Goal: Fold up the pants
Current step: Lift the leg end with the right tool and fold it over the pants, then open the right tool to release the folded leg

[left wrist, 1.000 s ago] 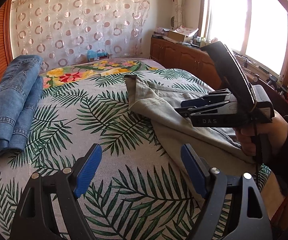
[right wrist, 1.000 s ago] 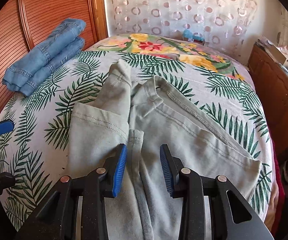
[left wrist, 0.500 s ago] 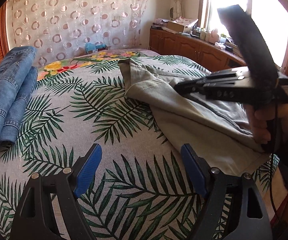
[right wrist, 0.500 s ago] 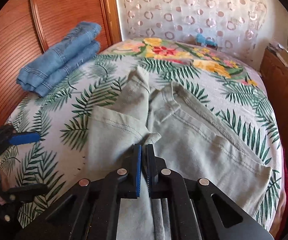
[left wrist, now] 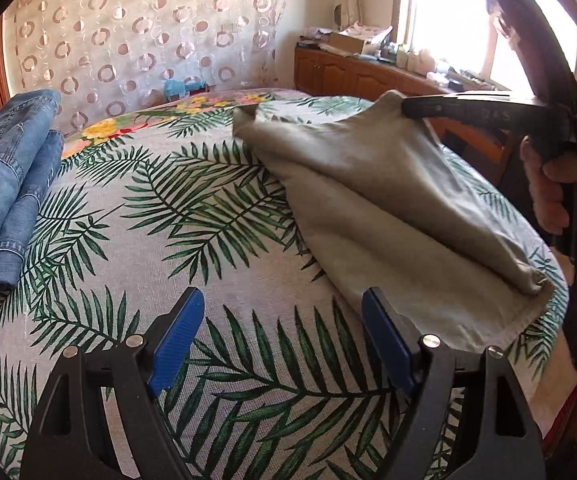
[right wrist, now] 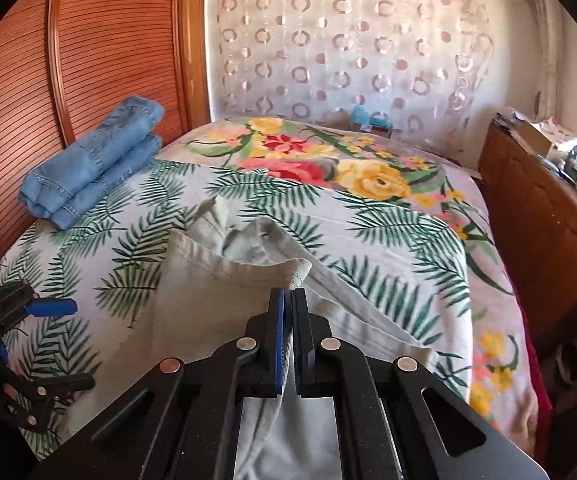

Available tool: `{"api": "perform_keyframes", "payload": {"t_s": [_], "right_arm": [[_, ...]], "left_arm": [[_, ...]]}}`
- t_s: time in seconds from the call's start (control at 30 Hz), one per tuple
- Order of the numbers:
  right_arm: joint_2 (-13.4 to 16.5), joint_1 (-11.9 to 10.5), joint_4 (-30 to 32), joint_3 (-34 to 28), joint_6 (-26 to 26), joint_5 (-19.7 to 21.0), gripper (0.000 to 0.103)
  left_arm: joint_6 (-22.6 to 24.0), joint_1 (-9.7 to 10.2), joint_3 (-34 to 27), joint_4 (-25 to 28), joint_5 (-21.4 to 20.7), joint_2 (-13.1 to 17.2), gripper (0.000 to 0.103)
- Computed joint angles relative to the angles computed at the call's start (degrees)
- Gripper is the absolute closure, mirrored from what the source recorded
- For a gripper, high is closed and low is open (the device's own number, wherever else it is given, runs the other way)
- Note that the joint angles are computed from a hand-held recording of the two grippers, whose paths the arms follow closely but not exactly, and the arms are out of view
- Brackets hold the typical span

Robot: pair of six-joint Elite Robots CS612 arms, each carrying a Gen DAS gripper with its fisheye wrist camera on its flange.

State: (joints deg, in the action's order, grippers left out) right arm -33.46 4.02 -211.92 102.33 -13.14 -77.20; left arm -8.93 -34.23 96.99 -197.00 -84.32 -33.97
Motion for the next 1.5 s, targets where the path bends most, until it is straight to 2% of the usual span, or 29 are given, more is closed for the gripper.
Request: {"api": "perform_keyframes", "payload": {"t_s": [0.13,0.3,0.73,0.9,1.0,1.13,1.2,1.23,1.27,1.5], "right_arm": [[0.0,-0.1,0.3,0.3,-0.5,-2.1,0.100],[-0.2,0.0,0.2,0.0,0.0,-4.6,0.100],[-0.3,-0.5,-1.9,0.3,2.0,-8.5,0.100],[0.1,-0.2,0.7,-0.8,3.5,-11.7,0.100],[0.6,0.0,2.6,-1.7,4.6,-12.3,0.100],[0.8,0.1,4.1,-2.6,5.5,-12.5,0.100],[0.4,-0.2,4.9,-2.2,6.2,-11.6,0.093],[0.2,-0.5,4.9,-1.9,6.4,-11.2,0.083],[0.1,-0.5,4.7,-1.5,6.7,-11.0,0.080],[-1.7,-1.7,-0.4,5.7,7.6,-6.9,0.079]], "left_arm": [[0.3,-0.04,-0.4,2.5,-0.3,-0.1,0.021],[-0.4,0.26,-0.5,2.8,-1.5,-0.1,0.021],[-0.2,0.16,-0.4,2.8,-1.3,-0.1,0.021],[-0.2,0.17,-0.4,2.8,-1.3,-0.1,0.021],[-0.2,0.17,-0.4,2.8,-1.3,-0.1,0.021],[-0.2,0.16,-0.4,2.8,-1.3,-0.1,0.021],[-0.2,0.19,-0.4,2.8,-1.3,-0.1,0.021],[-0.2,0.18,-0.4,2.8,-1.3,-0.1,0.021],[-0.2,0.18,-0.4,2.8,-1.3,-0.1,0.021],[-0.2,0.18,-0.4,2.8,-1.3,-0.1,0.021]]}}
